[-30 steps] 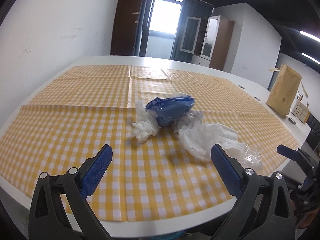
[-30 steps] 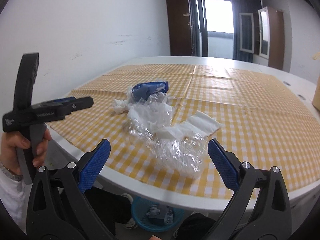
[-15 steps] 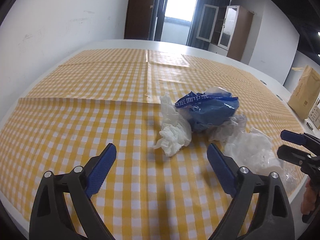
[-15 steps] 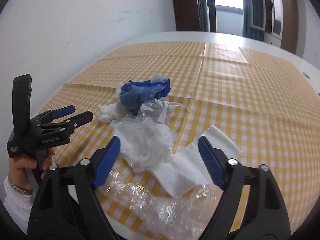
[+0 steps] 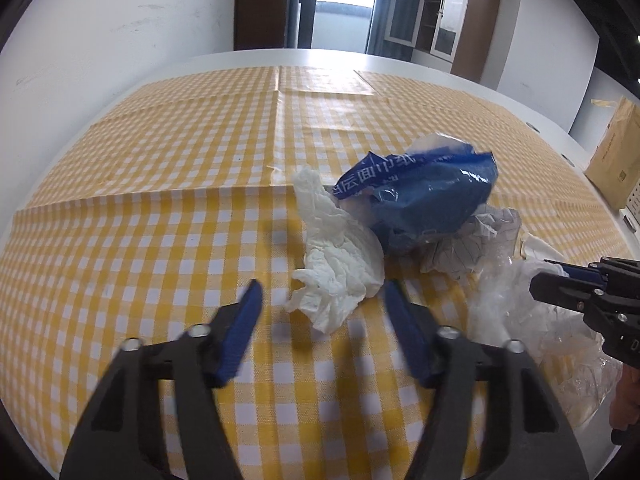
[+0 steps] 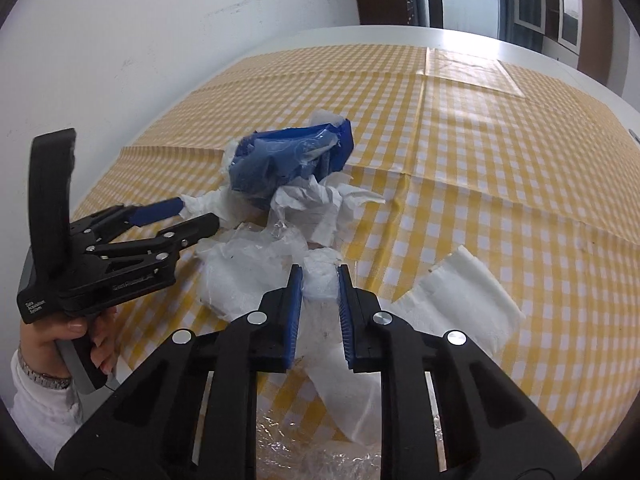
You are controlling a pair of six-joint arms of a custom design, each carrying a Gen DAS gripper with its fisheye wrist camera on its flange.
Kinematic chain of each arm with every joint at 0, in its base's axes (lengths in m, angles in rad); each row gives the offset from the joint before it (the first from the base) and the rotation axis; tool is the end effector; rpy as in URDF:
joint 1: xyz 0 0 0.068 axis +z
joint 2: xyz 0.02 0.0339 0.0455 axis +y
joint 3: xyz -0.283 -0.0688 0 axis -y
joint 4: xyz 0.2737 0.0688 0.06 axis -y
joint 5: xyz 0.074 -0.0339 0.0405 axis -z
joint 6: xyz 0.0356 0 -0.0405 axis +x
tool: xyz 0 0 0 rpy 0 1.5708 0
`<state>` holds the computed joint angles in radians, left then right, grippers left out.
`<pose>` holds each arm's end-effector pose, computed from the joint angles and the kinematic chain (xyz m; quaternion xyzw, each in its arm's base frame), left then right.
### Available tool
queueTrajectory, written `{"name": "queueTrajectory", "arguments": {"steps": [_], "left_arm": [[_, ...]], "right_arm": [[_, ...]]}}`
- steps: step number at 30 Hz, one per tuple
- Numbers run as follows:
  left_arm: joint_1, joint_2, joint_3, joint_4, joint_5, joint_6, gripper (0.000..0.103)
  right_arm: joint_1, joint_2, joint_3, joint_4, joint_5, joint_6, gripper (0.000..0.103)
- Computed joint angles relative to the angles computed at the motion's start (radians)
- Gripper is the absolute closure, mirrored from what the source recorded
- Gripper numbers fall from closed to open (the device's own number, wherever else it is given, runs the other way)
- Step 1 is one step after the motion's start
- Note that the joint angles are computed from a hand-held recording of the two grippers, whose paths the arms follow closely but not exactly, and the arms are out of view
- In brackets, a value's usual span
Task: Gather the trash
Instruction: 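Grasp the white tissue with the left tool while the right tool grasps clear plastic, then carry the tissue and clear plastic down over the blue wastebasket with both tools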
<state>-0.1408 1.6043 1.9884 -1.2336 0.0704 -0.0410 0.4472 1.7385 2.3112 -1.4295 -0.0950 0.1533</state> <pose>0.3294 -0.0492 0.4723 0.0590 0.9333 -0.0648 0.3482 0.3019 0.1485 0.5086 -0.1534 0.9234 0.1457 0.3203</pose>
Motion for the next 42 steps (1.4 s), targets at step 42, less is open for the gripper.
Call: {"name": "queueTrajectory", "arguments": {"steps": [42], "left_arm": [[-0.363, -0.681, -0.241, 0.002, -0.241, -0.218, 0.100]], "right_arm": [[0.505, -0.629, -0.438, 0.219, 0.552, 0.211, 0.089]]}}
